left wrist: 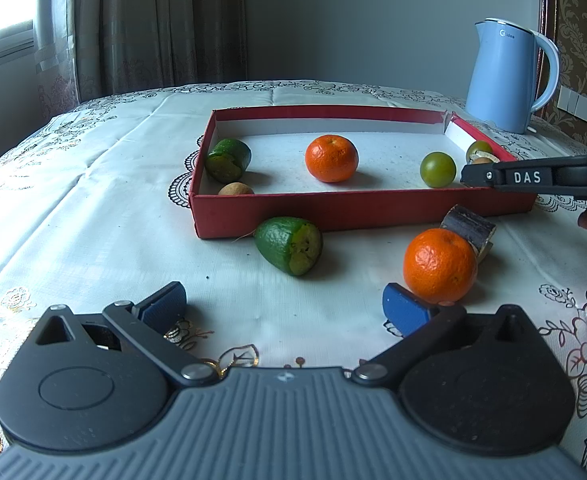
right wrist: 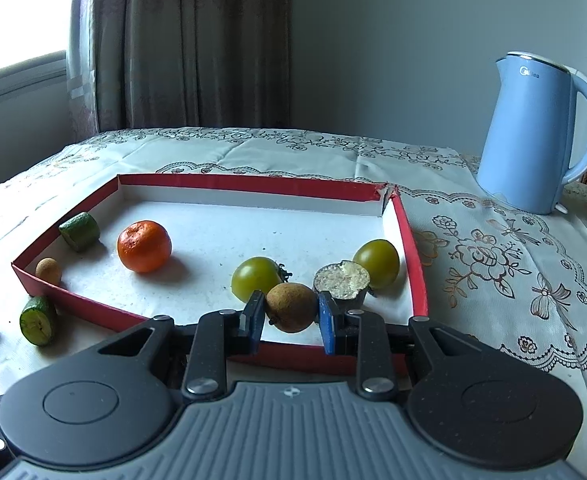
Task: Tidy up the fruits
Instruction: 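Carry the brown kiwi into the tray and lower it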
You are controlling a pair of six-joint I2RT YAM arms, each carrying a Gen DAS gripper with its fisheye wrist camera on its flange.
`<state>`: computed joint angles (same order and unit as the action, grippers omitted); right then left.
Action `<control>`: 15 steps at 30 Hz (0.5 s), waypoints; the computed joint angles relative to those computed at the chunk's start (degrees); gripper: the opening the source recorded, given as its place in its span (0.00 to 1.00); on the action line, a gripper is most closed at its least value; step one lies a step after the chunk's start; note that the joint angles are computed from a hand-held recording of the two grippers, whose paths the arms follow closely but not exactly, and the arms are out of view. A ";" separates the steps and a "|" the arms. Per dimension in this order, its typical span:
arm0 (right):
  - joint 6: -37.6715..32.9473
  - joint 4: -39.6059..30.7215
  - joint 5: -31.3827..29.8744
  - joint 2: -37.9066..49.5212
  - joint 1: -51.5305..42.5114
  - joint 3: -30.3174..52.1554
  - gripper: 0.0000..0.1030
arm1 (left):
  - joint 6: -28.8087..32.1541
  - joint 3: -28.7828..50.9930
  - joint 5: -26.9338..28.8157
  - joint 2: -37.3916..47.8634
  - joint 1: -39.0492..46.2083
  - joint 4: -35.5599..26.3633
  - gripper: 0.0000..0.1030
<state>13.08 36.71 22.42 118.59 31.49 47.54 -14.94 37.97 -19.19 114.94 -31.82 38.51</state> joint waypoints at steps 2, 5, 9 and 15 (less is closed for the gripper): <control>-0.19 -0.49 0.22 0.15 0.09 0.41 0.27 | 0.00 -0.02 -0.01 0.00 -0.01 0.01 1.00; 0.07 -2.30 0.22 0.40 -0.07 1.65 0.27 | 0.00 0.01 0.00 0.00 0.00 -0.01 1.00; 0.44 -5.35 -1.15 1.24 -0.79 4.09 0.27 | -0.02 0.00 -0.02 0.05 -0.01 0.04 1.00; 0.26 -6.56 -1.53 1.81 -1.10 5.45 0.27 | 0.00 0.04 -0.04 0.11 -0.01 0.03 1.00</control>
<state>13.33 30.15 20.89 120.40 30.40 52.99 -14.95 38.01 -19.23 115.05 -31.84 38.55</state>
